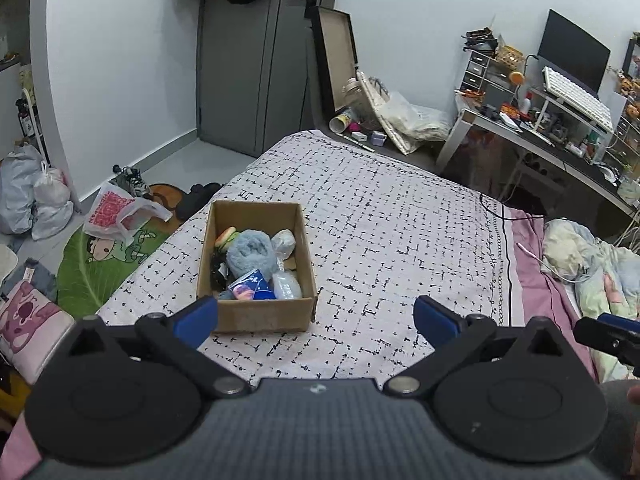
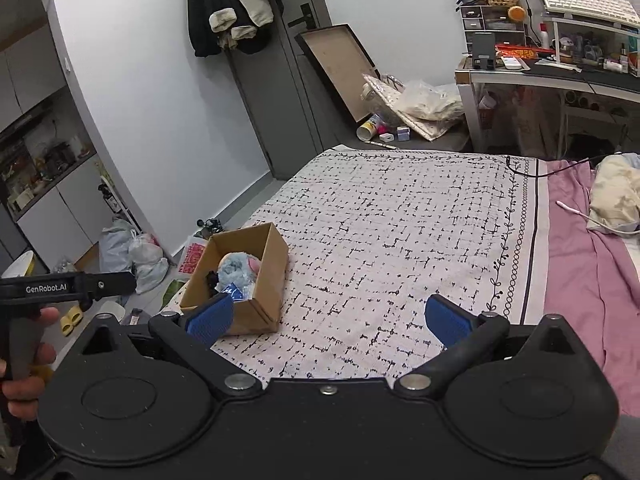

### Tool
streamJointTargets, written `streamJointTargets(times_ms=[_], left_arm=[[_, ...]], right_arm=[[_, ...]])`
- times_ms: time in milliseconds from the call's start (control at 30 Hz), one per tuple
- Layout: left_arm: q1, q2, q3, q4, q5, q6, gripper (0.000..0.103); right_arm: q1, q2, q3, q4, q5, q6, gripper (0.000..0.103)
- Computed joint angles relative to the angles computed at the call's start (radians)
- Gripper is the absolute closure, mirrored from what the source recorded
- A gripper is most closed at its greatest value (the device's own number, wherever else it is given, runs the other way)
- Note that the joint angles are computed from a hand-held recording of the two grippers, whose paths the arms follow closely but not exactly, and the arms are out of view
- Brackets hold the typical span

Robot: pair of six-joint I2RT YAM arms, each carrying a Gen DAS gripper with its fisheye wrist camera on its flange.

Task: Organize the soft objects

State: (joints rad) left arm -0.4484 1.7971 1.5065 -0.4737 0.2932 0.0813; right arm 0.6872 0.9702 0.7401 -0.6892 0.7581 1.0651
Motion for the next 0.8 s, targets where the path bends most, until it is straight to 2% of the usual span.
streamJointTargets(times_ms=[333,800], left_arm=[[0.012,-0.09,-0.094,0.017,0.002,0.046,0.0],[0.035,-0.085,-0.131,0.04,-0.003,0.069,0.0]], right_arm=[[0.1,0.085,0.084,-0.107,0.07,0.088,0.0],[0.127,0.16,0.117,-0.082,0.054,0.075,0.0]])
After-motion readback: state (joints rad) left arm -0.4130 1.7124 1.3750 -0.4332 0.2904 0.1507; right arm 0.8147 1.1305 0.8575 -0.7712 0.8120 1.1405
